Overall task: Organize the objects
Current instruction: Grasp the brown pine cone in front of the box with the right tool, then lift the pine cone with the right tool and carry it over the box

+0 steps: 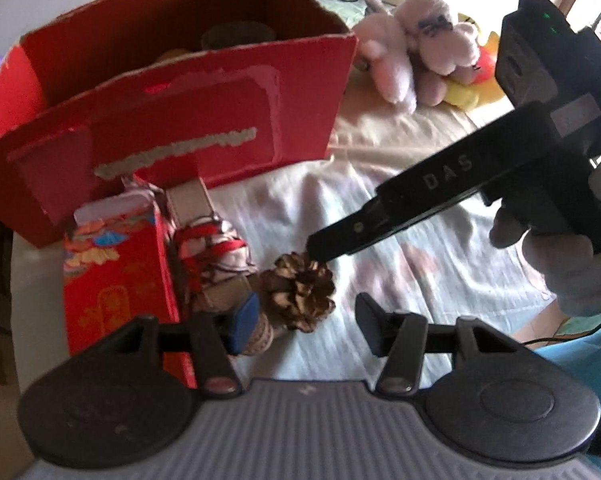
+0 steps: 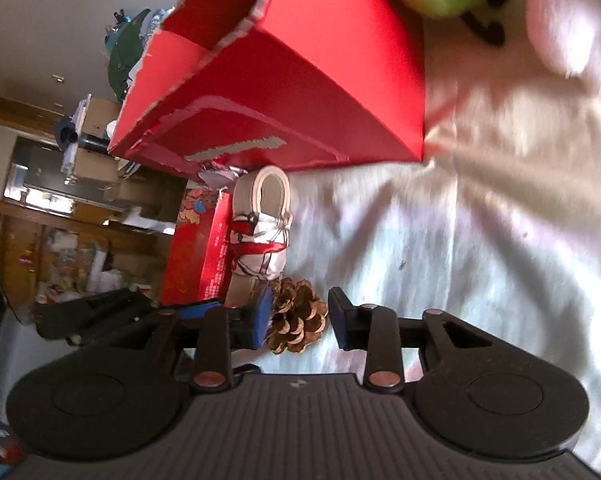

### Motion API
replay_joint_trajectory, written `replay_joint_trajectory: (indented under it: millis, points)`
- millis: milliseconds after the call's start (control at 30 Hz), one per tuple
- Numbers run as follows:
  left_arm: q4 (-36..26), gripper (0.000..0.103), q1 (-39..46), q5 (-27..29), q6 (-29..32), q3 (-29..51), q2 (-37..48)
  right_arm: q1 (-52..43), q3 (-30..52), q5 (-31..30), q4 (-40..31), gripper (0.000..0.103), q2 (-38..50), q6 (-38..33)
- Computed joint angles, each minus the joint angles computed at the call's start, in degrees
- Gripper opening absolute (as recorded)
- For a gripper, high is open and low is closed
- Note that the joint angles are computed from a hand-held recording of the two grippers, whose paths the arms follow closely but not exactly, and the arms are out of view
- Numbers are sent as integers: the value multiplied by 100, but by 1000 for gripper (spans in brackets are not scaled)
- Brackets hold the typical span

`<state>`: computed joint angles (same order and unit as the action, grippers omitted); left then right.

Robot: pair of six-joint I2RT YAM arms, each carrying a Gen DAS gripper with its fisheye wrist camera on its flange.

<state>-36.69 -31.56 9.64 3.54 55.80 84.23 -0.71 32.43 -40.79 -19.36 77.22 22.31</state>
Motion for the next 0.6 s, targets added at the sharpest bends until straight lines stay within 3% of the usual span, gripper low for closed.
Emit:
replay_joint_trajectory:
  millis: [300,600]
  points:
    - [276,59,-184,-106,-408,39,332,157,102,-325,275,46,492,-23]
    - [47,50,-346,5,-439,267,430,-603,196,-652,-634,33,373,-958]
